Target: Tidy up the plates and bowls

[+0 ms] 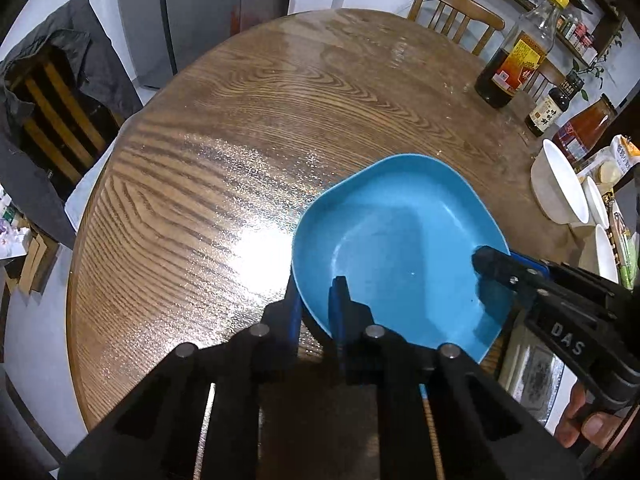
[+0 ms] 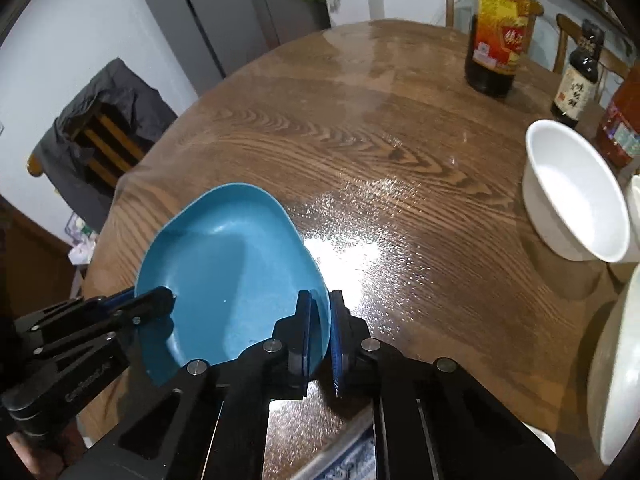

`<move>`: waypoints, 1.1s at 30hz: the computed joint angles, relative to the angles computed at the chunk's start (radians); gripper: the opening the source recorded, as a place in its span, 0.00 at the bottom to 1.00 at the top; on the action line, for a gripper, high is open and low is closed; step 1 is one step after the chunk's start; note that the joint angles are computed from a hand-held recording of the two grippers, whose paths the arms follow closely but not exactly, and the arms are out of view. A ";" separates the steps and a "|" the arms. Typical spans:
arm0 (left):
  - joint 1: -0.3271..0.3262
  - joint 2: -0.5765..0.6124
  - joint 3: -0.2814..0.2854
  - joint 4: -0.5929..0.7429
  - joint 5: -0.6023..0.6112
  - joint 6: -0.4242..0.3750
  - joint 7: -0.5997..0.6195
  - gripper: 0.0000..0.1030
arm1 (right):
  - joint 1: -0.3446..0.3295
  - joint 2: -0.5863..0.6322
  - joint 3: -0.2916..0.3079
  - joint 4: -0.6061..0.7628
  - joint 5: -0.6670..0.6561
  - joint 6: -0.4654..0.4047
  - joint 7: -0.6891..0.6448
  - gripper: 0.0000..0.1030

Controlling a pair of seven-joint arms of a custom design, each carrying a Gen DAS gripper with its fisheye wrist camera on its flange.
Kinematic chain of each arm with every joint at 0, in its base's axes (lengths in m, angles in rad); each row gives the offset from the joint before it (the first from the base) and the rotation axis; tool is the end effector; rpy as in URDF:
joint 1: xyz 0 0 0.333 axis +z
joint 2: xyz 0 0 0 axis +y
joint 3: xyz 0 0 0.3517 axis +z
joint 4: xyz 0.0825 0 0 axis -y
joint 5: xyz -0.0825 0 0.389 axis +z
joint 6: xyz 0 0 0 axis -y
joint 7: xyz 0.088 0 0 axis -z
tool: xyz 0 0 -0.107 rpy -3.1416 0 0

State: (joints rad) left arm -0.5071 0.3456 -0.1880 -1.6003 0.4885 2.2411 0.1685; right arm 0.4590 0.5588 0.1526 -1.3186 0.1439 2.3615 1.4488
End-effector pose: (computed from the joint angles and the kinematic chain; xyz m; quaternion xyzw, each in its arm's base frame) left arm 0.5613 -0.4265 0.4994 -0.8313 0.5044 -0.1899 0.1354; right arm 0.6543 0.4229 0.4988 -0.8570 0.4449 -0.0403 0.2569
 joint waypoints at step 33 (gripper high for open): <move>-0.148 0.186 0.005 0.347 0.043 -0.067 0.317 0.13 | -0.103 -0.416 -0.035 -0.570 0.080 0.229 0.195 0.10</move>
